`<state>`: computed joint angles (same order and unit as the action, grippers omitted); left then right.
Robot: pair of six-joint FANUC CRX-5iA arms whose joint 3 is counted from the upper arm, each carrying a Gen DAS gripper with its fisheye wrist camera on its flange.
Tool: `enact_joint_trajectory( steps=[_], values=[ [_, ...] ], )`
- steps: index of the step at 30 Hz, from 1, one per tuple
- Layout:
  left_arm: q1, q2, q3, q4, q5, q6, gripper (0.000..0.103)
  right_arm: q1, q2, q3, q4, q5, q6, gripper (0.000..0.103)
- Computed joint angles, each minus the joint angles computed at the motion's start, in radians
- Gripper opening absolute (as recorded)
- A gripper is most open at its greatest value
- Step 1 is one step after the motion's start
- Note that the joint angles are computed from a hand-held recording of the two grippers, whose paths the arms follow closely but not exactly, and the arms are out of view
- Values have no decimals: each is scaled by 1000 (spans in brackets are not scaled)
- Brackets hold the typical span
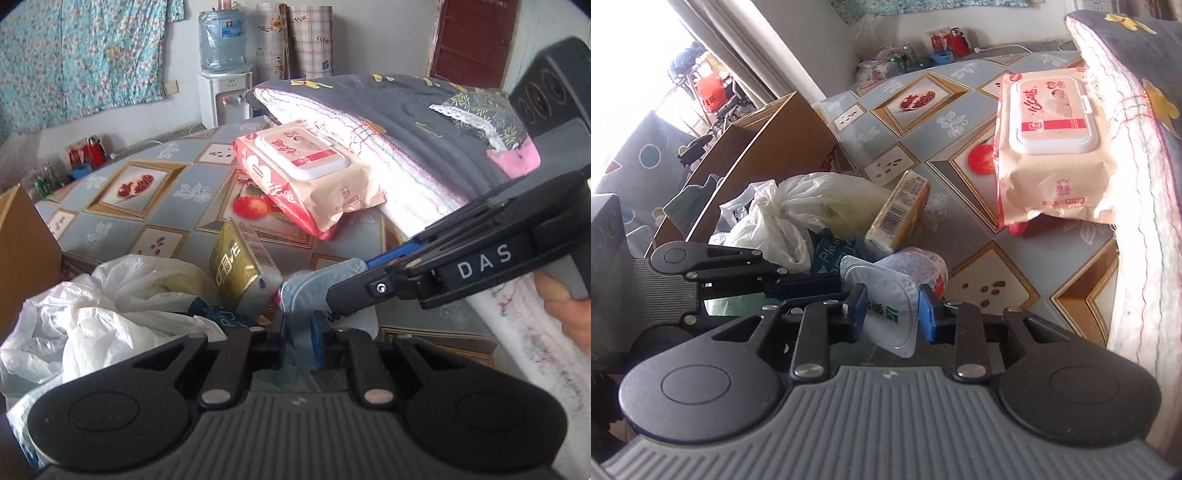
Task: Organize soft objects
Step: 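Grasp the white cup with light blue lid using the right tool, then lift the white cup and carry it into the cardboard box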
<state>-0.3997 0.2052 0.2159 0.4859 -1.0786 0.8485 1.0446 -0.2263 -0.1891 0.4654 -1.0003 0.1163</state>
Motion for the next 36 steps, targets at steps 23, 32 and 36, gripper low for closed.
enact_joint_trajectory(
  steps=[23, 32, 36],
  values=[
    [9, 163, 199, 56, -168, 205, 37, -36, -113, -171, 22, 136, -404, 23],
    [-10, 177, 218, 47, -164, 199, 25, -45, -135, -216, 47, 190, -469, 23],
    [-12, 158, 200, 45, -151, 200, 22, -29, -119, -184, 48, 139, -464, 23]
  ],
)
